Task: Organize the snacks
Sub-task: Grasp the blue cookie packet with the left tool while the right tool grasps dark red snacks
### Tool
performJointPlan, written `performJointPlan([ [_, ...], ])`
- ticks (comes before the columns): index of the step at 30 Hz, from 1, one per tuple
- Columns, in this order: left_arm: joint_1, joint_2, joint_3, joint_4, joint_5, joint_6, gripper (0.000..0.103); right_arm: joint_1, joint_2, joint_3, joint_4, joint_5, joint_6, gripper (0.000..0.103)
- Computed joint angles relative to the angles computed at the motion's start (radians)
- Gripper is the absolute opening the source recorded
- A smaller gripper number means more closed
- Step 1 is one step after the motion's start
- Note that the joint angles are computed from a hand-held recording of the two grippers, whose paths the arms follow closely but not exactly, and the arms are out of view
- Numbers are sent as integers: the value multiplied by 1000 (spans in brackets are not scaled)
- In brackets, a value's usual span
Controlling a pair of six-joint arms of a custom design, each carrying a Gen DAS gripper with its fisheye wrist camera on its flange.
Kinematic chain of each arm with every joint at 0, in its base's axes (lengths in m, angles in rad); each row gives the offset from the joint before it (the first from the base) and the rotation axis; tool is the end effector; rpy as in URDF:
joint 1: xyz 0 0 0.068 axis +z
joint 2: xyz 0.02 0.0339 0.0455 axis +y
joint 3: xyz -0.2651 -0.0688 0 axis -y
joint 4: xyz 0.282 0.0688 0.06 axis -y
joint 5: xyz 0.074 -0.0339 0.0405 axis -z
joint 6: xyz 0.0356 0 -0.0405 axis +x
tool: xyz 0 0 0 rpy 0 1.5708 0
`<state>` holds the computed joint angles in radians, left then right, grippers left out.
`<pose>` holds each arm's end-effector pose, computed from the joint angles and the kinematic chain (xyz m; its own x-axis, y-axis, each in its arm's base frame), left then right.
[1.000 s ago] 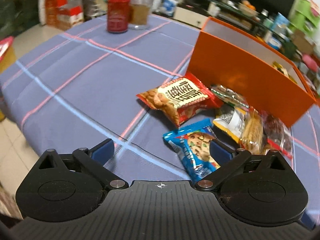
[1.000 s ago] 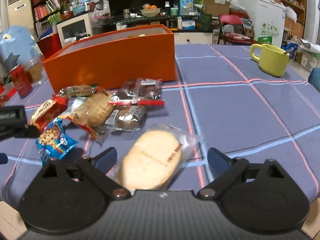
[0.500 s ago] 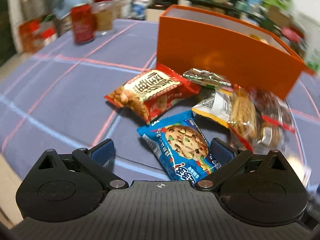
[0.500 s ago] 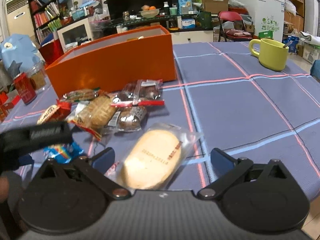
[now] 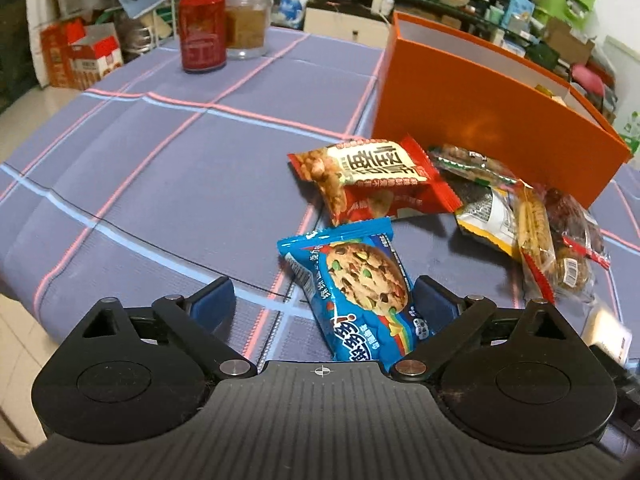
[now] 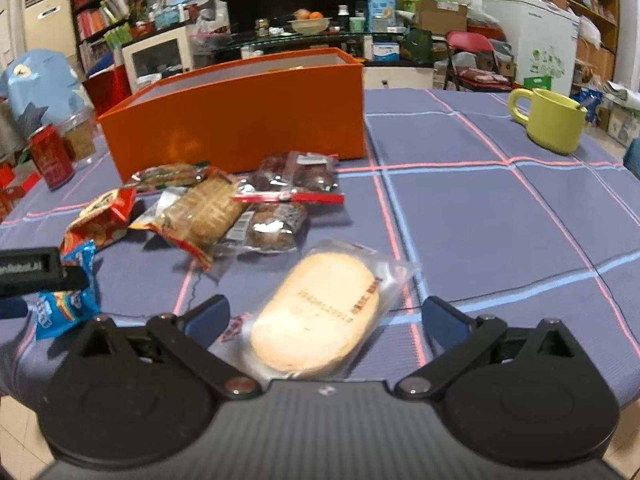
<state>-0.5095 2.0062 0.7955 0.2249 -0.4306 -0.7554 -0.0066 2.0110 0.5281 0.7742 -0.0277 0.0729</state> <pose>0.3094 -0.1558 0.0224 -0.6958 -0.3249 -0.6406 -0.3228 0.9381 -0.1252 0.3007 -0.0010 0.0064 -0.6502 0.0771 -0.7559 0.0330 0.9968 0.0733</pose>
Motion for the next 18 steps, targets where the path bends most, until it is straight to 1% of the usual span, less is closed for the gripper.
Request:
performJointPlan([
  [3, 4, 11, 4, 11, 17, 2, 86, 11, -23, -47, 121, 52, -32, 102],
  [4, 1, 8, -3, 18, 14, 4, 87, 13, -31, -43, 111, 58, -49, 102],
  [6, 4, 12, -1, 23, 16, 19, 87, -9, -59, -27, 54, 13, -35, 102],
  [7, 7, 12, -4, 30, 21, 22, 83, -15, -67, -21, 35, 4, -21, 102],
  [8, 5, 9, -7, 34, 18, 19, 77, -18, -75, -12, 10, -5, -16, 102],
  [10, 3, -1, -19, 44, 22, 19, 70, -28, -99, 6, -49, -43, -15, 102],
  [11, 2, -4, -23, 50, 22, 18, 68, -30, -113, 9, -65, -55, -15, 102],
  [15, -6, 0, -17, 43, 10, 13, 68, -31, -140, 33, -99, -72, -41, 102],
  [16, -10, 2, -14, 40, 5, 14, 66, -36, -137, 50, -120, -81, -46, 102],
  [18, -18, 5, -10, 46, 6, 37, 57, -48, -125, 85, -168, -103, -53, 102],
])
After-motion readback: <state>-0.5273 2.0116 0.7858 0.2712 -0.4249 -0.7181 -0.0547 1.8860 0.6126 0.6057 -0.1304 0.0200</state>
